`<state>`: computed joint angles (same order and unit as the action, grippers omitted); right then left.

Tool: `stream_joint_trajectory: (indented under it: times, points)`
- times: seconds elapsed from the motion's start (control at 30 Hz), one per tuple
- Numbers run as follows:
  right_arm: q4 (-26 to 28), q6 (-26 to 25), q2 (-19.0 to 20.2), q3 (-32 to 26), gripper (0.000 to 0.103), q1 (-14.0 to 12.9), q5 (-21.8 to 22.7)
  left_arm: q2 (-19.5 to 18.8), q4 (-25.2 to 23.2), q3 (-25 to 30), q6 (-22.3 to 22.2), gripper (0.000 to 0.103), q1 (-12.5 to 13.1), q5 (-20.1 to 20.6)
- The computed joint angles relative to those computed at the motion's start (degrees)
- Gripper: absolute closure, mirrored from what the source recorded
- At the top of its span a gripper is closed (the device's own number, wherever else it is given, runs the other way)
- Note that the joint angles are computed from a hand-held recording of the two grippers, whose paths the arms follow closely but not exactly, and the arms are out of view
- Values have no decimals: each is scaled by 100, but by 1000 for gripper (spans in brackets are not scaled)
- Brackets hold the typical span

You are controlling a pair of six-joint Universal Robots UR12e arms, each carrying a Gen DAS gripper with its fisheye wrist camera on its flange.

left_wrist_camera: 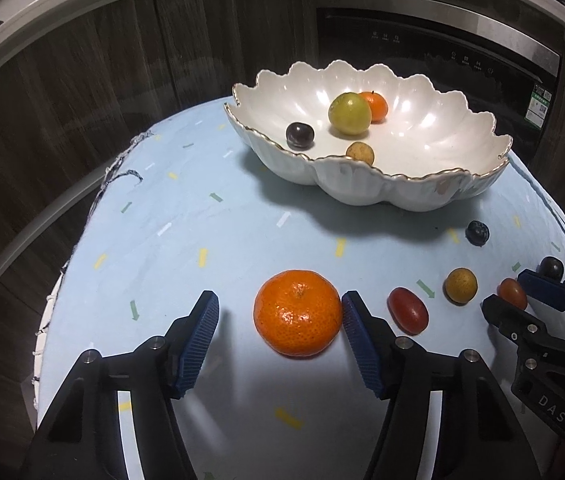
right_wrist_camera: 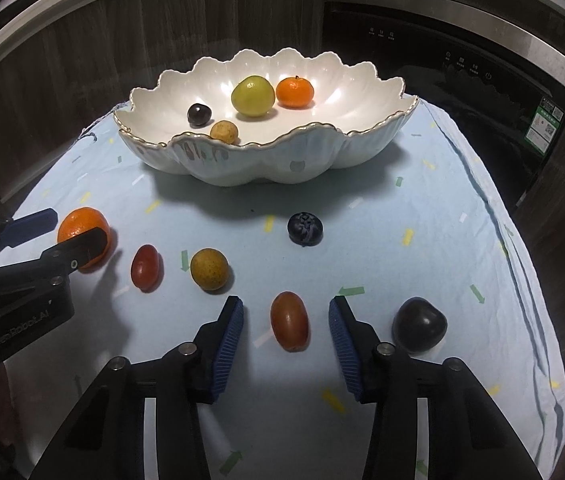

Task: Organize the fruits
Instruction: 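Grasp the large mandarin with the left tool while the right tool grasps the red-brown oval fruit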

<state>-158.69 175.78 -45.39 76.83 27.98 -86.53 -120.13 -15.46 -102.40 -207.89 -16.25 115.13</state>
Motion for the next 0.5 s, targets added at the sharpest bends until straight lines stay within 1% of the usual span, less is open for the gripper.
stream_joint_trajectory:
  times: [0.07,0.17,0.23,0.3,0.5]
  points:
    - [1,-7,1,-4,58,0,3,-9,-2,10,4,44,14,-58]
    - [-8,-22,0,1,66,-7,48,-25,-95,49,20,49,19,-110]
    - [-16,-32,-3,5,71,-9,69,-26,-100,51,23,56,33,-220]
    - [-21,-49,-6,13,75,-12,98,-22,-78,41,31,60,42,-299]
    - [-16,-24,-15,18,81,-14,100,-14,-96,38,24,61,41,-312]
